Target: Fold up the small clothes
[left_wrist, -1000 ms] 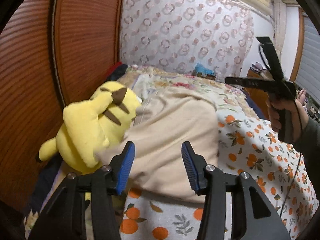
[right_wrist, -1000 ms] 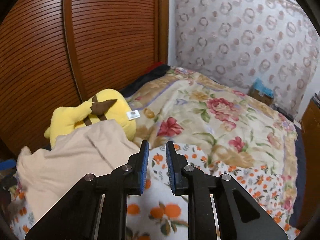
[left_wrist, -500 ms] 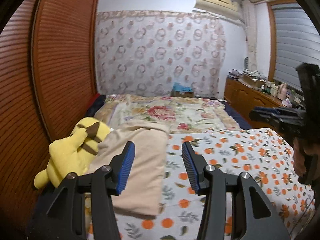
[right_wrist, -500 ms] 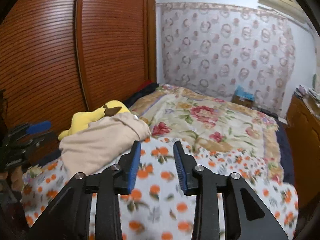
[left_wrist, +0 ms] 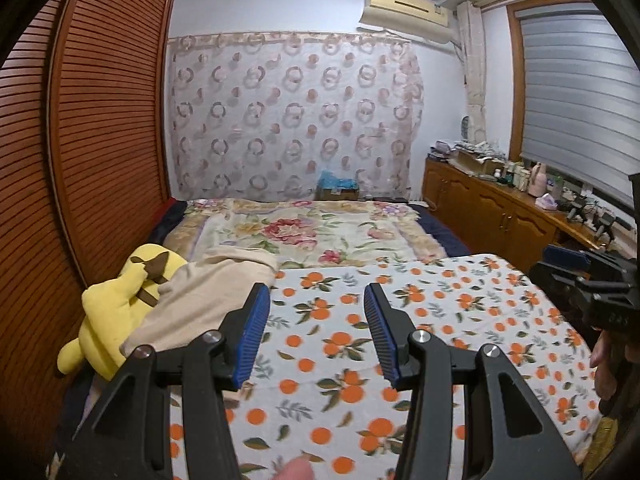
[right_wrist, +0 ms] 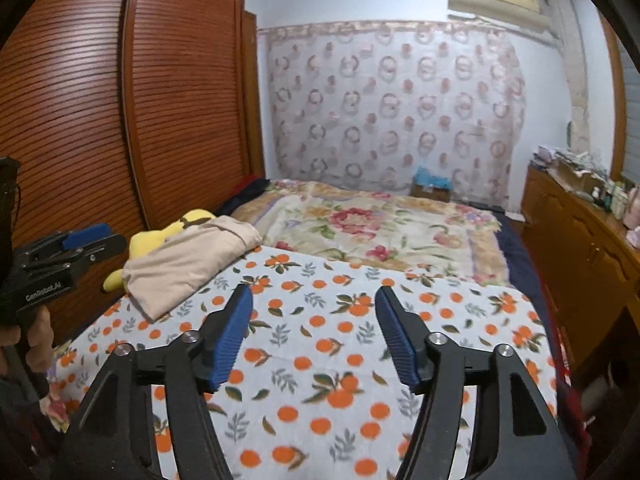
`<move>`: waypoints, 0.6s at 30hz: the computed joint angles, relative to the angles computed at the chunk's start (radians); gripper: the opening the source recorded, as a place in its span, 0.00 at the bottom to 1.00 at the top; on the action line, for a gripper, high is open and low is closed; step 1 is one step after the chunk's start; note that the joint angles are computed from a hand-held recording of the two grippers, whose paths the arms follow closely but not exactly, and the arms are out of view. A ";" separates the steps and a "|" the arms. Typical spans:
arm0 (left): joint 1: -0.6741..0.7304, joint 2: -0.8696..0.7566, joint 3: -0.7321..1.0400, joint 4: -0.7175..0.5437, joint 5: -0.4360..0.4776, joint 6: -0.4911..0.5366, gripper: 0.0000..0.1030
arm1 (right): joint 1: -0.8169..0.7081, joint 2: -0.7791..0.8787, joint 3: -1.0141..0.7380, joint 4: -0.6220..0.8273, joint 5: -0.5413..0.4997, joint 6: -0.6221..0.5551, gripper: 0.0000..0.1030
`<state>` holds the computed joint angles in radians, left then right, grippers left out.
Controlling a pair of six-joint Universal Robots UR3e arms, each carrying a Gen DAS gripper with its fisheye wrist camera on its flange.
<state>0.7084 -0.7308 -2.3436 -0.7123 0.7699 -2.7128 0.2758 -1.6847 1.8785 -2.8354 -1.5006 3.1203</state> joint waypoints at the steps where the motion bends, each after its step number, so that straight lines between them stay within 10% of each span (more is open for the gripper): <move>1: -0.011 0.011 0.006 -0.013 0.007 -0.007 0.47 | 0.001 -0.025 0.016 0.001 -0.008 0.007 0.70; 18: -0.212 0.011 0.069 0.057 0.148 -0.134 0.47 | -0.018 -0.261 0.164 -0.008 -0.164 0.081 0.75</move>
<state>0.4968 -0.7201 -2.2748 -0.6550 0.9175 -2.8468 0.2576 -1.9452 2.0425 -2.8433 -1.6644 3.2010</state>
